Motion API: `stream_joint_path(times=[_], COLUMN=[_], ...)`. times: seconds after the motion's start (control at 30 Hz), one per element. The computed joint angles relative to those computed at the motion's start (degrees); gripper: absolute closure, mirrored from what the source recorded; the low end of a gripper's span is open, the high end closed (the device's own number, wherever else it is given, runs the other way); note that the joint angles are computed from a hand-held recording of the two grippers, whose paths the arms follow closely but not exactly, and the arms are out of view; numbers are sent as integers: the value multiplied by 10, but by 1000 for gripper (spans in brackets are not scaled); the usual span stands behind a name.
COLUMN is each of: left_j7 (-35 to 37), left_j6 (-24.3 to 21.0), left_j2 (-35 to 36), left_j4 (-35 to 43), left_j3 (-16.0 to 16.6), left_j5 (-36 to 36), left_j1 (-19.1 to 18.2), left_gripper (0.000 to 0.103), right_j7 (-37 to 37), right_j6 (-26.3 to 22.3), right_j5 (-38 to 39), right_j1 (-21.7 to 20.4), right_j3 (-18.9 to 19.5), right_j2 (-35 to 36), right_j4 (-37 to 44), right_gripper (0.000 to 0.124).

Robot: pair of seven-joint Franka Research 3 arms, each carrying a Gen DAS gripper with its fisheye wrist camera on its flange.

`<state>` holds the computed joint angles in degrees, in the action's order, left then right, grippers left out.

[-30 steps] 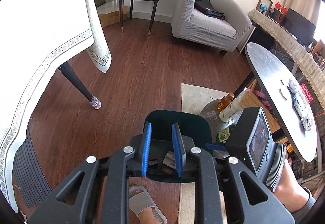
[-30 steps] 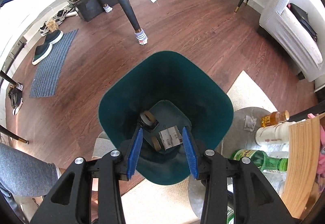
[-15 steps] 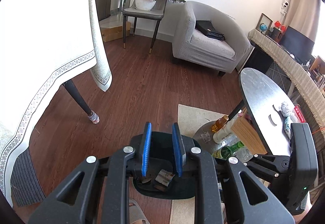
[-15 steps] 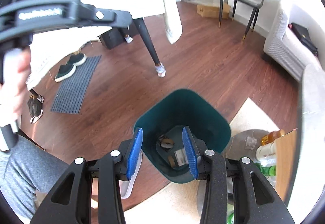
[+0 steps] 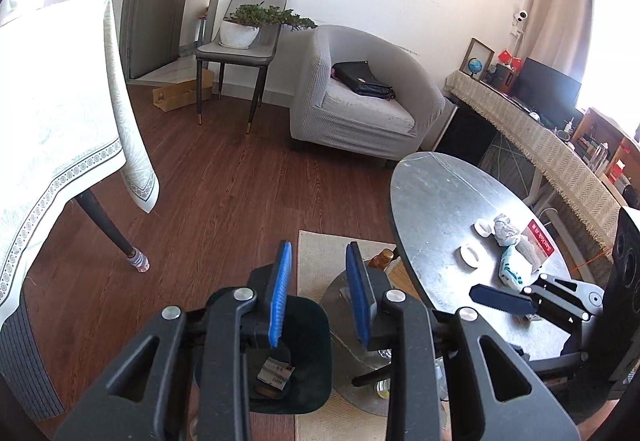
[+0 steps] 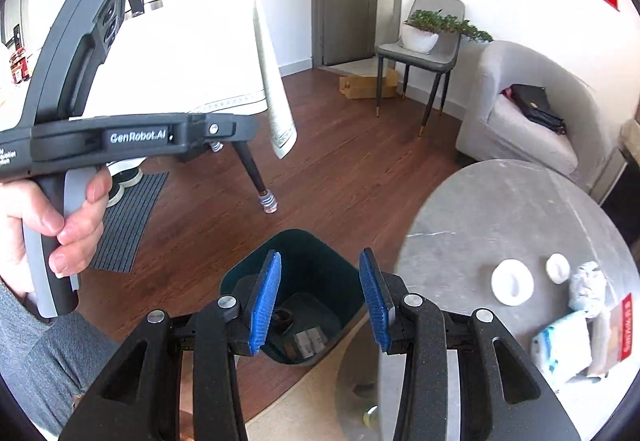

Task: Collect trash
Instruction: 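Move both open tools back toward the table, then grasp the crumpled foil paper with the left tool while the right tool grasps the SanDisk box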

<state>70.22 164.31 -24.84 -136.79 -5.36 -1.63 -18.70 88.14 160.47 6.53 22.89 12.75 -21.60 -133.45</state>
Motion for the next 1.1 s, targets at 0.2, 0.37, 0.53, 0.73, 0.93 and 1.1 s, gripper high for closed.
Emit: stream_joint_path(times=[0.2, 0.37, 0.53, 0.73, 0.93, 1.1], left_j7=[50, 63, 65, 81, 39, 78], left_j6=[4, -4, -3, 1, 7, -4], left_j2=[29, 61, 95, 131, 169, 207], left_j4=[20, 46, 71, 100, 133, 169], left_j3=[3, -25, -48, -68, -109, -120], left_j5=[-32, -33, -29, -40, 16, -8], left_j1=[-62, -68, -68, -84, -76, -96], left_gripper=[64, 63, 55, 47, 31, 30], right_j7=[14, 30, 47, 58, 55, 49], right_j6=[18, 30, 44, 47, 41, 42], right_j5=[7, 0, -4, 0, -4, 4], right_j1=[-35, -75, -115, -143, -173, -181], right_j3=[-20, -20, -22, -32, -37, -56], right_j2=[-52, -89, -120, -157, -178, -189], right_j4=[-40, -72, -99, -135, -157, -175], right_gripper=[83, 83, 83, 72, 59, 55])
